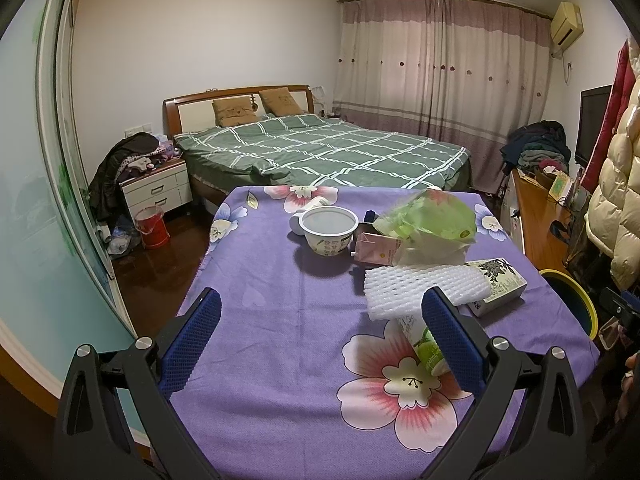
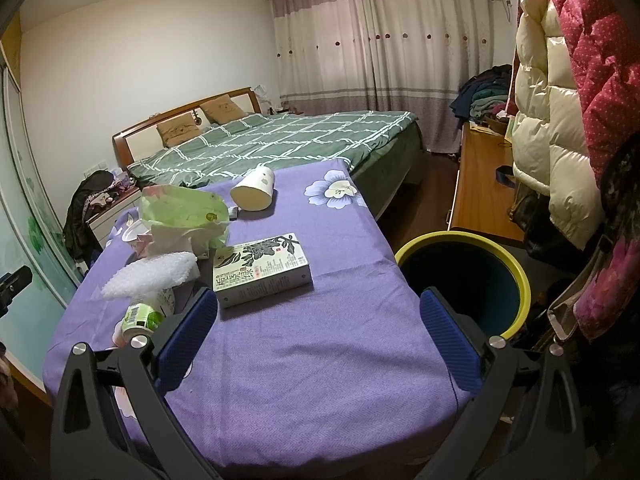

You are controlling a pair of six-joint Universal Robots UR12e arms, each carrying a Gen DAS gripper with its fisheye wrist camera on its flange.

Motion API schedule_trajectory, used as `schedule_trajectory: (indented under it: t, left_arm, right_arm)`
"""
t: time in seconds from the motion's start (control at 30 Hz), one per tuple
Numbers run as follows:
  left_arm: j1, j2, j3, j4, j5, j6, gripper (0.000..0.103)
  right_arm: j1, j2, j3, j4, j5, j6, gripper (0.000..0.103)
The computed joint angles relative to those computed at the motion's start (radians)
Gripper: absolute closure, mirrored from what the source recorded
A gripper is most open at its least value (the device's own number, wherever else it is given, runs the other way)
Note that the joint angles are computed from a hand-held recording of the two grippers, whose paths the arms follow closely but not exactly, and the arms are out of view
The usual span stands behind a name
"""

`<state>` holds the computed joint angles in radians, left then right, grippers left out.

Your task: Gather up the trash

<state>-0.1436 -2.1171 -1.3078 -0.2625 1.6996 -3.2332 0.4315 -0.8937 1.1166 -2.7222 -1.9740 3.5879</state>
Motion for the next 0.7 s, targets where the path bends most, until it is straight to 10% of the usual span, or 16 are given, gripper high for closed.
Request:
schedule_trajectory:
  t: [0.7]
  left_arm:
    - [0.004,-0.021,0.028,-0.033,0.01,0.001,0.004]
  right_arm:
    - [0.0,0.047,-0.066,0.026,0.056,-0.027,0.006]
